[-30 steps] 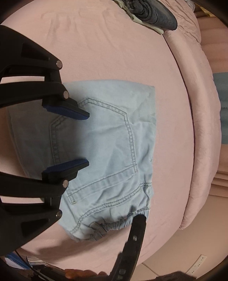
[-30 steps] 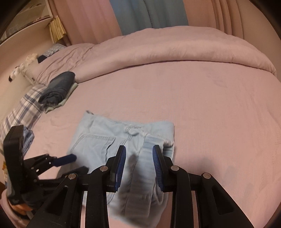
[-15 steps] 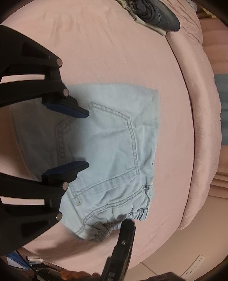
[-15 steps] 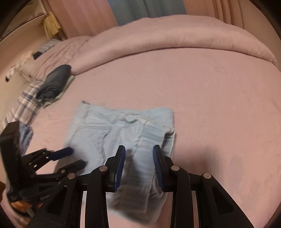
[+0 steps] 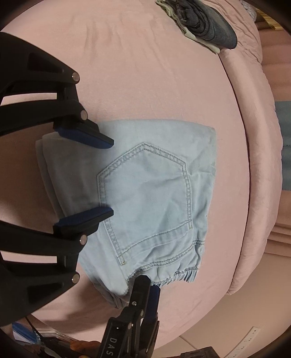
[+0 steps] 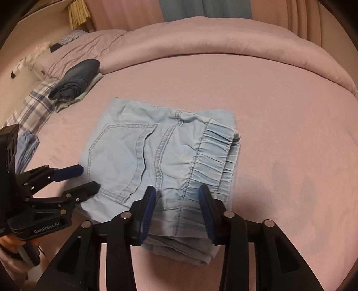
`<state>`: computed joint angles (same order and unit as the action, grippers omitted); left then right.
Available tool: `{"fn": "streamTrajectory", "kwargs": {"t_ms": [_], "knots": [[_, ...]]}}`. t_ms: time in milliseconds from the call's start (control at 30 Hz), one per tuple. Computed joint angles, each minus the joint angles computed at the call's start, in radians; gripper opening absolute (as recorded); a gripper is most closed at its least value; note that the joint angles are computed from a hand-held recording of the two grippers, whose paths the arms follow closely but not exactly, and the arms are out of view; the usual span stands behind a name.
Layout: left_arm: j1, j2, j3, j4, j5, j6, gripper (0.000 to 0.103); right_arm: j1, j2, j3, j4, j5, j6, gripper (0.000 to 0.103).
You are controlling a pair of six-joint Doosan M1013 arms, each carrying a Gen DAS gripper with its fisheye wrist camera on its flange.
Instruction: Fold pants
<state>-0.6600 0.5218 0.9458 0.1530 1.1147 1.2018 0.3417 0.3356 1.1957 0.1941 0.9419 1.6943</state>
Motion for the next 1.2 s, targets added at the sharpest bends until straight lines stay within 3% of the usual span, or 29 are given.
{"fn": "streamTrajectory", "kwargs": {"t_ms": [333,567,833,1200], "knots": [[0.005,-0.052,0.062,-0.016,-0.059,-0.057,0.055,-0.029,-0.052,0.065,0.147,-0.068,-0.008,0.044],[0.038,-0.062,0.08,-0.086,-0.077,-0.127,0.068,-0.094,-0.07,0.132,0.407,-0.108,-0.013,0.064],[0.102,-0.061,0.112,-0.34,-0.129,-0.148,0.071,-0.132,-0.052,0.162,0.531,-0.055,0.043,0.069],[0.12,-0.001,0.038,-0.449,-0.105,-0.052,0.07,-0.136,0.017,0.089,0.598,-0.002,0.009,0.073]]}}
